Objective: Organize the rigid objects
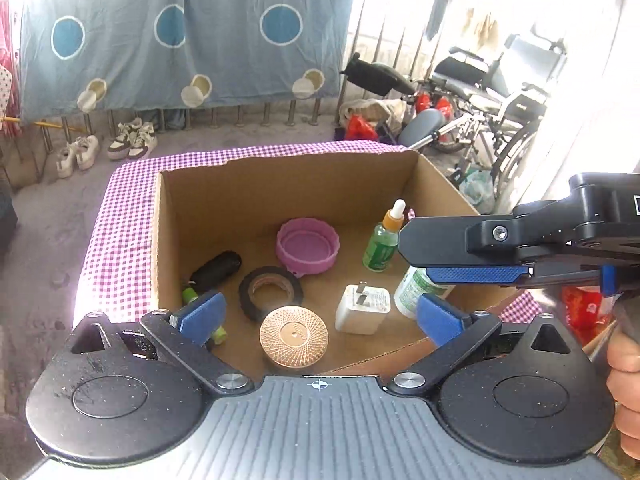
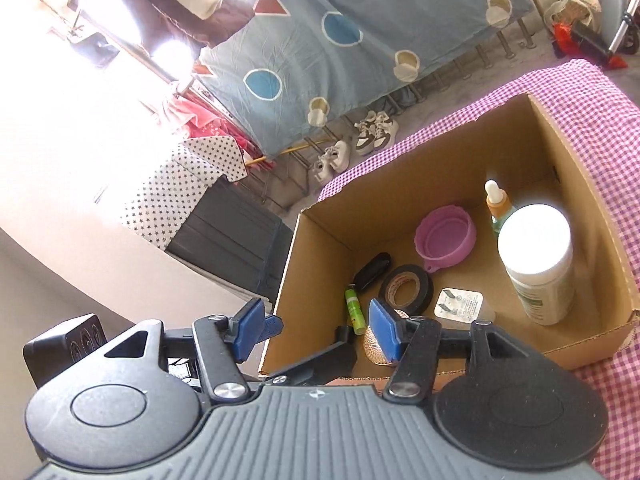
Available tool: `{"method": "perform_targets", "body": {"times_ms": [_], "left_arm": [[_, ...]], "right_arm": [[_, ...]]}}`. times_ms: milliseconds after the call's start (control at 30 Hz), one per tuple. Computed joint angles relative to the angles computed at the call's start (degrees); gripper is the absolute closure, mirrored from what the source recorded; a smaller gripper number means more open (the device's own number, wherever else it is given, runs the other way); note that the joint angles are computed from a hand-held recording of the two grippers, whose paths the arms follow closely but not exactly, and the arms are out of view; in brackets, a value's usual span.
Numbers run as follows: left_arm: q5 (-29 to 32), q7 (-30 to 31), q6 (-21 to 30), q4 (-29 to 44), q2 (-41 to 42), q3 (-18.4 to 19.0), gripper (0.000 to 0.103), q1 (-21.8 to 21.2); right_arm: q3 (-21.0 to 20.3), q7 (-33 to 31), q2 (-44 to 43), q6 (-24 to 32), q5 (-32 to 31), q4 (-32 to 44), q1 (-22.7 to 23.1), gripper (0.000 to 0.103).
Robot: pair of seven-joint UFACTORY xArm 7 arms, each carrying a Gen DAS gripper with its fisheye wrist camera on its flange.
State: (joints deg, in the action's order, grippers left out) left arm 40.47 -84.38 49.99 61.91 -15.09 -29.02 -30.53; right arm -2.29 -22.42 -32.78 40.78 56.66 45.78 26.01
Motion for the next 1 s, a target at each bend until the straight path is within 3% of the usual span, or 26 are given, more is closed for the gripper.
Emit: {"method": "perform_targets", "body": {"times_ms": [167,233,500,633,1000], "left_arm": [[1.6,-2.7,5.9,2.8,0.7,-2.8,0.001,-1.2],[3.2,-4.8,8.3,3.1,1.0,-3.7,0.001,-1.7],[6.9,-11.2,21.7,7.9,6.4,-5.5,0.001,-6.0],[8.8,-12.1,28.0,11.1,10.6,-4.9,0.001,-9.2],[9.1,-13.4,28.2,14.0,14.5,2.1,0.001,-16.1]], "right_arm": [[4.6,6.9,-12.4,-8.2,-5.9,-8.9,-3.6,0.016],[6.5,10.6,-16.3,-10.2,-9.6,-11.8,-5.4,0.003],[14.5,20.5,-25.5,-9.4,-27.1,-17.8,-12.6,0.0],[14.9,23.3,-26.6,-10.1,-31.5,-19.2,-12.9,0.0],[15.1,28.4,-22.0,-13.6,-42.5,-19.7,-11.9,0.0]]}}
